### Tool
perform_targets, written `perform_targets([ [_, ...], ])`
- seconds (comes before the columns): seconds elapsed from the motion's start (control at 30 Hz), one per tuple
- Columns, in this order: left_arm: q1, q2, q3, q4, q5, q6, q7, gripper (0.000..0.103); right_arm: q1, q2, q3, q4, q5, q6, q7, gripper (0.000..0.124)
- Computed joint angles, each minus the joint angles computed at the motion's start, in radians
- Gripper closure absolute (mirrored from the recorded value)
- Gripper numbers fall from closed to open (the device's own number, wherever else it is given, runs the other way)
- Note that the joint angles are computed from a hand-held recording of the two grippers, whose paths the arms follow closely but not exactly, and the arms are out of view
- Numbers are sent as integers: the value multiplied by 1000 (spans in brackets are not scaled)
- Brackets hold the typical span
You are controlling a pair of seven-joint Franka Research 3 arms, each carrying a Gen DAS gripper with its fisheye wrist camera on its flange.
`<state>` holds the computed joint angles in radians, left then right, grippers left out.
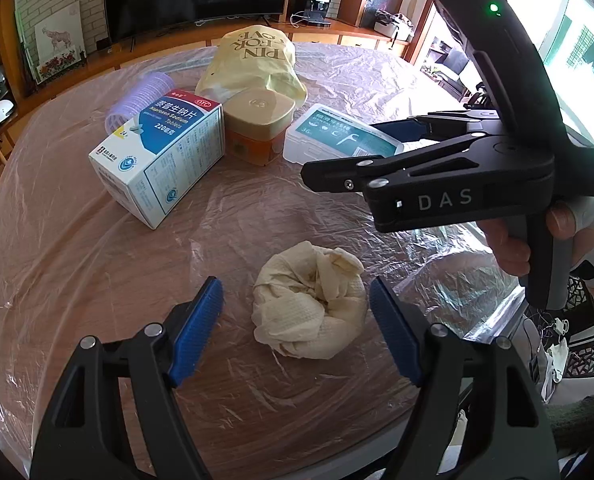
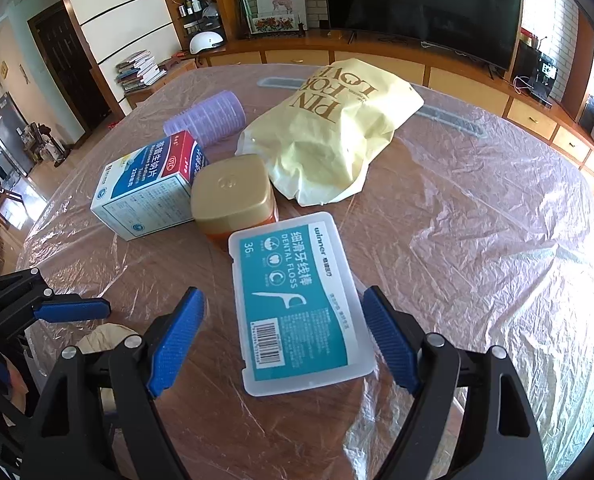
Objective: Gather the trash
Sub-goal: 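Grasp the cream cloth bundle with the left gripper while the right gripper grasps the teal floss box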
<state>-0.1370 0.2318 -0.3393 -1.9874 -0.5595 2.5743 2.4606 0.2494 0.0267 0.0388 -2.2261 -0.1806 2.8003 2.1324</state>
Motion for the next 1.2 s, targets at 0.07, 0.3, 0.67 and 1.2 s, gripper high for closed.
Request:
perform_targets([
  [0.07, 0, -1, -1, -1, -1, 1, 1, 26, -1, -5, 0, -5, 8, 3, -5, 44],
  [0.3, 0, 3, -1, 2, 6, 5, 5, 26, -6, -16, 3, -21, 22, 13, -12, 47],
  [0.67, -1, -2, 0, -4, 22, 14, 1, 36, -13, -27, 6, -35, 48, 29, -12, 56],
  [1.2, 4, -8, 5, -9, 27, 31, -11, 51, -28, -78, 29, -87, 16, 46, 75, 67],
])
